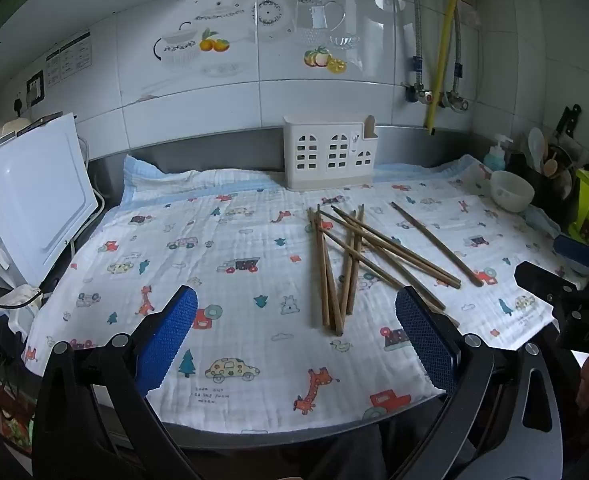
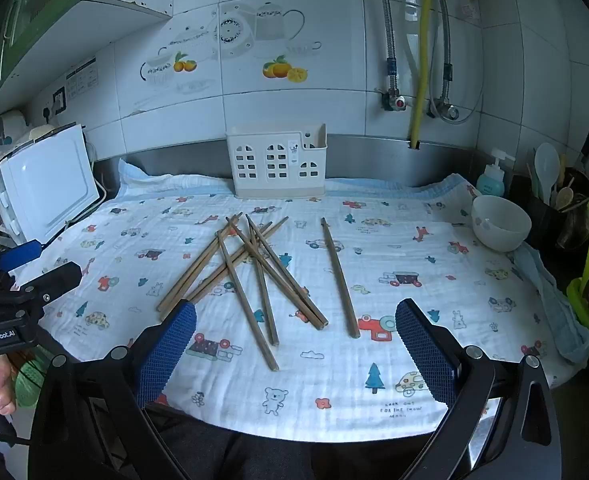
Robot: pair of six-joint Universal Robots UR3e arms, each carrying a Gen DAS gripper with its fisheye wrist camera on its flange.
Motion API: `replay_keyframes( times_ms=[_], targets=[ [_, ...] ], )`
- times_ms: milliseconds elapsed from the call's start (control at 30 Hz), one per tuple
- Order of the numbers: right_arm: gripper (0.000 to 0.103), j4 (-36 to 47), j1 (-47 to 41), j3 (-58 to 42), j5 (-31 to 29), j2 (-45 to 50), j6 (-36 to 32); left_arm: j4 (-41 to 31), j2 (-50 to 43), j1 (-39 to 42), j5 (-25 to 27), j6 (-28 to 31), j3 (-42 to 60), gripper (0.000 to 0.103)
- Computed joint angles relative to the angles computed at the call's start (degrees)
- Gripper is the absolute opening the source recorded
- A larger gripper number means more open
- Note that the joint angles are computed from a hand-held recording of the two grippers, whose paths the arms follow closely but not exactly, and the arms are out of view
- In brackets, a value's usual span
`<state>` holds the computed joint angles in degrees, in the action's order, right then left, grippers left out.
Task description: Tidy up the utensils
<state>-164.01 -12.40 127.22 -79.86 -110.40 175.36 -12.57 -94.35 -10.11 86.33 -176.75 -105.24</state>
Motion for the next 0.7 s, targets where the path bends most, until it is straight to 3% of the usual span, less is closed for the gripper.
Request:
replay_keyframes(
  times_ms=[700],
  targets=[
    [0.097,-0.28,0.26,-0.04,-0.28,0.41,-0.23,-0.45,-1.01,-0.86,1.38,0.36,1.04,0.098]
  ],
)
